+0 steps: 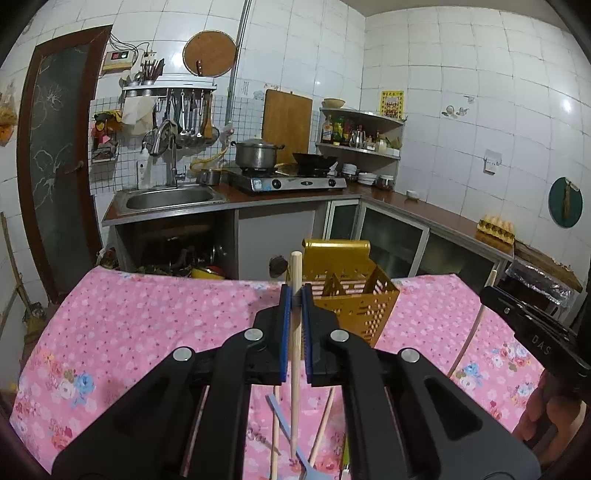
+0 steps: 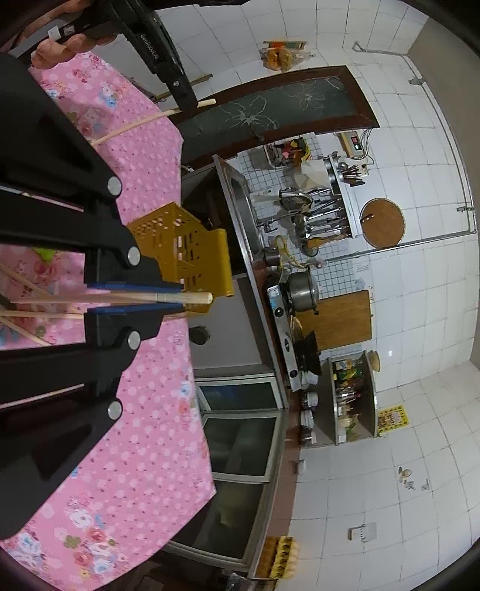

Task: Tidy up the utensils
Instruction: 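Lift the chopsticks with both tools and lower them into the yellow holder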

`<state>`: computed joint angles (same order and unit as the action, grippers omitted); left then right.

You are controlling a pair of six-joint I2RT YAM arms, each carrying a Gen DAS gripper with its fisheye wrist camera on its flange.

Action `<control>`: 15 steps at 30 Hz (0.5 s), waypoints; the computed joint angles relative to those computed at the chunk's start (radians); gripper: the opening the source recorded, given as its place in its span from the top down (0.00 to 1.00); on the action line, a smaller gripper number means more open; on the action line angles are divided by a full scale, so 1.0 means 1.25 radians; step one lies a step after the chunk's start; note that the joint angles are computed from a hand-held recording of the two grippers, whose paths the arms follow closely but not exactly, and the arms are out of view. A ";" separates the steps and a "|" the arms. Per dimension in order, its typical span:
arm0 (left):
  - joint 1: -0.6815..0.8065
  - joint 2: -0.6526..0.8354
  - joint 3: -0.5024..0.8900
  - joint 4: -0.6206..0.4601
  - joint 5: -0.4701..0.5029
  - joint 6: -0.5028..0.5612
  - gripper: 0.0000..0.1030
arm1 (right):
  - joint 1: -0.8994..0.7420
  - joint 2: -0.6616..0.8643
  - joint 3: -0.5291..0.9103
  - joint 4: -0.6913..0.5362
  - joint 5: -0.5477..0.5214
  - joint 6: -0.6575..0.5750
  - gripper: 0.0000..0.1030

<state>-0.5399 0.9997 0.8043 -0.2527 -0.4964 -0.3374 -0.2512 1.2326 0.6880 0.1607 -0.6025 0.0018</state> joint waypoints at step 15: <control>0.041 0.176 0.276 0.059 0.026 0.092 0.95 | 0.097 0.101 0.311 -0.021 0.100 0.085 0.94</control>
<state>-0.4889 1.2197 1.1491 -0.1787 -0.4633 -0.2222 -0.1298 1.3589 1.0769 0.1341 -0.4780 0.1078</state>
